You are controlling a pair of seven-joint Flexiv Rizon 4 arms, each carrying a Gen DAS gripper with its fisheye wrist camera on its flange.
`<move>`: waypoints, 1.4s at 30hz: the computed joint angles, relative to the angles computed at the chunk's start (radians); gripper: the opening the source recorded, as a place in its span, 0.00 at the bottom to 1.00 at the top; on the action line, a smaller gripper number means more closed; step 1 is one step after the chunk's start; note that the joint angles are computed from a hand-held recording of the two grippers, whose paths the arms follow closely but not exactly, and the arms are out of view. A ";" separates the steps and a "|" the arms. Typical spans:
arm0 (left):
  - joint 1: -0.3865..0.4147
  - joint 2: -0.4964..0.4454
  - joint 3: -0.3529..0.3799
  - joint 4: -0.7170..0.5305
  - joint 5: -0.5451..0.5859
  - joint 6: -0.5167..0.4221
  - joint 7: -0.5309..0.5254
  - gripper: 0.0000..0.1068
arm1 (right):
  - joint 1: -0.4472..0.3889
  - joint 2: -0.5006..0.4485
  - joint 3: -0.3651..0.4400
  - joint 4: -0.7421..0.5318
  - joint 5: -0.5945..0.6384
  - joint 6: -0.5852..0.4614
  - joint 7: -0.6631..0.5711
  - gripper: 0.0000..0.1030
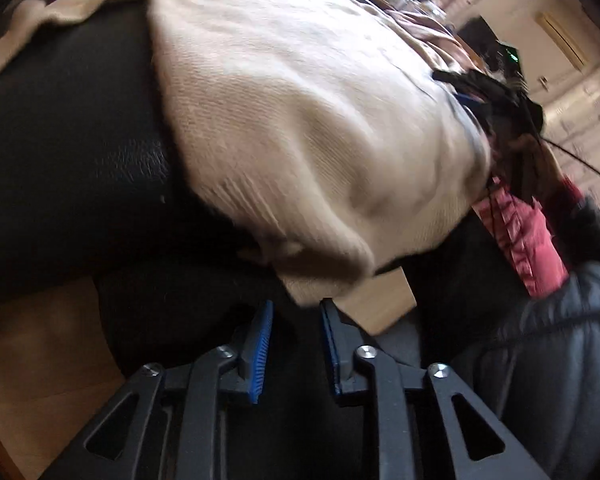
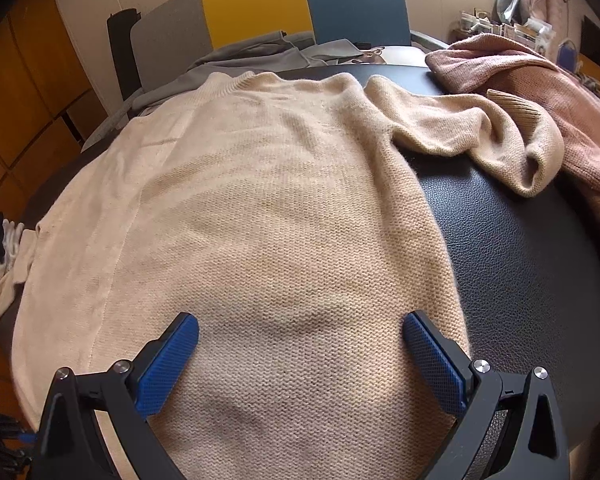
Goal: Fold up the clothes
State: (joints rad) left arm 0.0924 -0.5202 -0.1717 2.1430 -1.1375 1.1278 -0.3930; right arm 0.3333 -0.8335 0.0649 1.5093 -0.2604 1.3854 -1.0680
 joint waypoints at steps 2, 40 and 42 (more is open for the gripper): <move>-0.003 -0.012 -0.011 0.002 -0.051 0.054 0.039 0.24 | 0.002 0.002 -0.003 0.003 -0.002 0.001 -0.001 1.00; 0.019 0.127 0.029 0.004 -0.341 -0.146 0.166 0.19 | 0.063 -0.005 -0.092 0.009 -0.095 -0.011 0.066 1.00; -0.041 0.103 0.025 -0.070 -0.424 -0.060 0.246 0.20 | 0.068 -0.006 -0.100 0.011 -0.097 -0.007 0.072 1.00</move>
